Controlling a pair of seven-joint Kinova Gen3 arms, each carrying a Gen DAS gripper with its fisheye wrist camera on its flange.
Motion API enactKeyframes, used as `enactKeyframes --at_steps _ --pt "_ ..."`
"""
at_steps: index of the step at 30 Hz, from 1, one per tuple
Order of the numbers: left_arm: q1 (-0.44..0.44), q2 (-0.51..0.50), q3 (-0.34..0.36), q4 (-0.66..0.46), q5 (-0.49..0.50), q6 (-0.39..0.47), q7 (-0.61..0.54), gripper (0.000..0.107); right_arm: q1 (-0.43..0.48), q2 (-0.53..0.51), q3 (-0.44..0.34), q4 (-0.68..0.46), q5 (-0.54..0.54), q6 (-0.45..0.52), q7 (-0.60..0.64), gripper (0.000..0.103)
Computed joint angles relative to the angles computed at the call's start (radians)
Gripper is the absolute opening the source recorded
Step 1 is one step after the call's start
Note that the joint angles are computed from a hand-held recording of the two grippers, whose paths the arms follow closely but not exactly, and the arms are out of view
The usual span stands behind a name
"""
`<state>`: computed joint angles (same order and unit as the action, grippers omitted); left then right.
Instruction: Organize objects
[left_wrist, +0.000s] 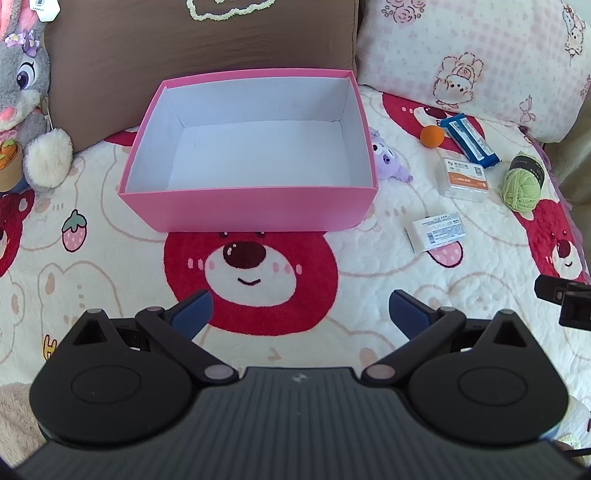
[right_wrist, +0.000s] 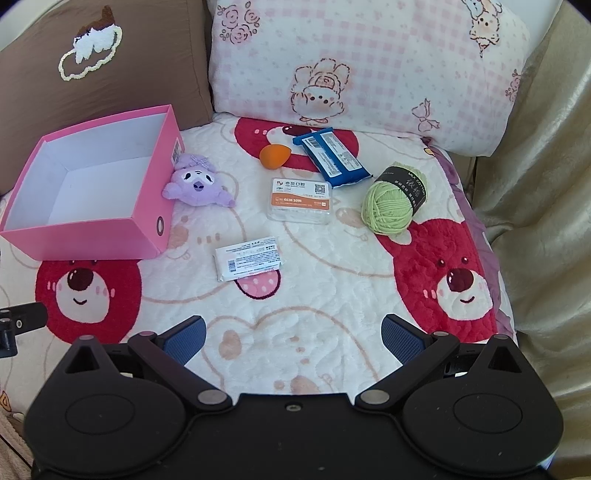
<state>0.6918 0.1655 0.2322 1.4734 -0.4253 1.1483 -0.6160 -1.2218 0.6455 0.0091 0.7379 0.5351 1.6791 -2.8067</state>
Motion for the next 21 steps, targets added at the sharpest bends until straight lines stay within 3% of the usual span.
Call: enactKeyframes --at_steps 7,11,17,21 --pt "-0.008 -0.005 0.001 -0.019 0.024 0.014 -0.020 0.103 0.005 -0.035 -0.015 0.049 -0.004 -0.044 -0.004 0.102" --pt "-0.022 -0.017 0.004 -0.048 0.048 0.023 -0.052 0.103 0.044 -0.108 -0.053 0.121 -0.029 -0.126 0.035 0.102" --pt "0.004 0.003 0.008 -0.127 0.009 0.098 -0.058 0.103 0.008 -0.129 -0.047 0.096 0.046 -0.073 0.100 0.102" --pt "-0.002 0.009 0.009 -0.163 0.055 0.086 -0.110 0.103 0.027 -0.177 -0.066 0.153 0.040 -0.122 0.106 0.102"
